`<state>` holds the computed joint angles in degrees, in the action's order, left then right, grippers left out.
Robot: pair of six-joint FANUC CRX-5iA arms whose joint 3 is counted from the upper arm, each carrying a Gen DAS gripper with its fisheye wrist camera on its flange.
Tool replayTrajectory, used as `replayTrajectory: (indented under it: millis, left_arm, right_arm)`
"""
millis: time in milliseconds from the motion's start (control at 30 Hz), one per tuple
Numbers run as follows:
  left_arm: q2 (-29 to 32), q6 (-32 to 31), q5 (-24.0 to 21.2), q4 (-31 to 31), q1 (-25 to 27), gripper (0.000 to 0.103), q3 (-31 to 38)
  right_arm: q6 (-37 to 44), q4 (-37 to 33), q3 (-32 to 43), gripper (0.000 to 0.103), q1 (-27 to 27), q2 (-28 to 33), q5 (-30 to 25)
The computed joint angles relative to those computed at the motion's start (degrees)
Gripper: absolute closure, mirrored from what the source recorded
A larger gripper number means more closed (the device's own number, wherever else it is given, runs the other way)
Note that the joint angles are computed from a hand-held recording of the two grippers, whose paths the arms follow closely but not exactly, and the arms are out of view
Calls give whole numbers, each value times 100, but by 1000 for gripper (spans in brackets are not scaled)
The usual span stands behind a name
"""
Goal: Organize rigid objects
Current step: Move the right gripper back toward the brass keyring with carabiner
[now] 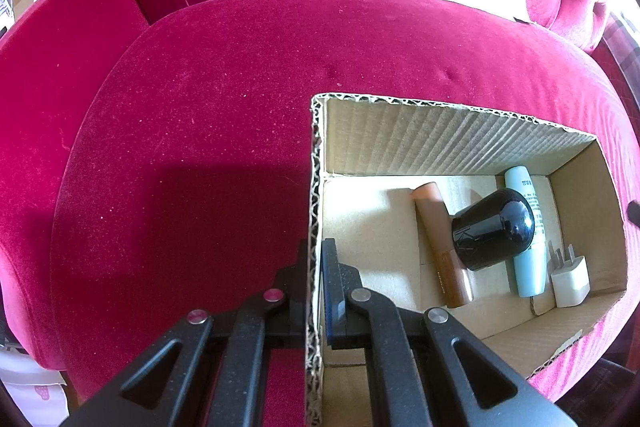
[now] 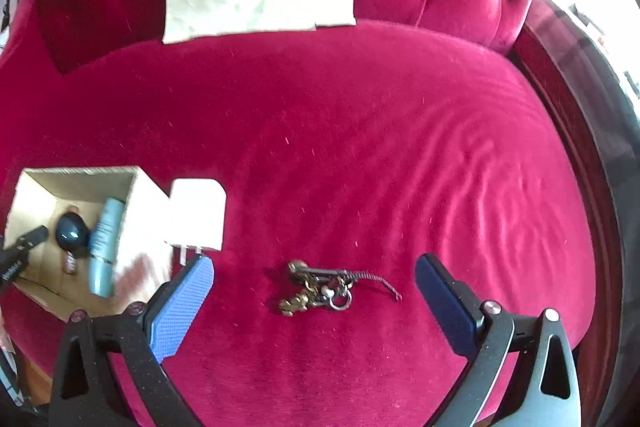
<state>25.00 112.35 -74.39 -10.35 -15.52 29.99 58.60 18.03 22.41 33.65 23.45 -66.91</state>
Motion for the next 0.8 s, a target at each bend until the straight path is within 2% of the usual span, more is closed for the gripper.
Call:
replayTrajectory:
  millis: [200,467,800]
  left_arm:
    - [-10,-2,2,-8,-3,100,-10]
    - [-23,-11,16,0,7,100,-29]
    - [-17,8,0,-31,-14,100,-15]
  right_arm:
    - [-33,-393,136,0,-208,274,-246]
    - [-83,-366,147,0,-282,516,-320]
    - [-283,-371,-241,0,-297,444,214]
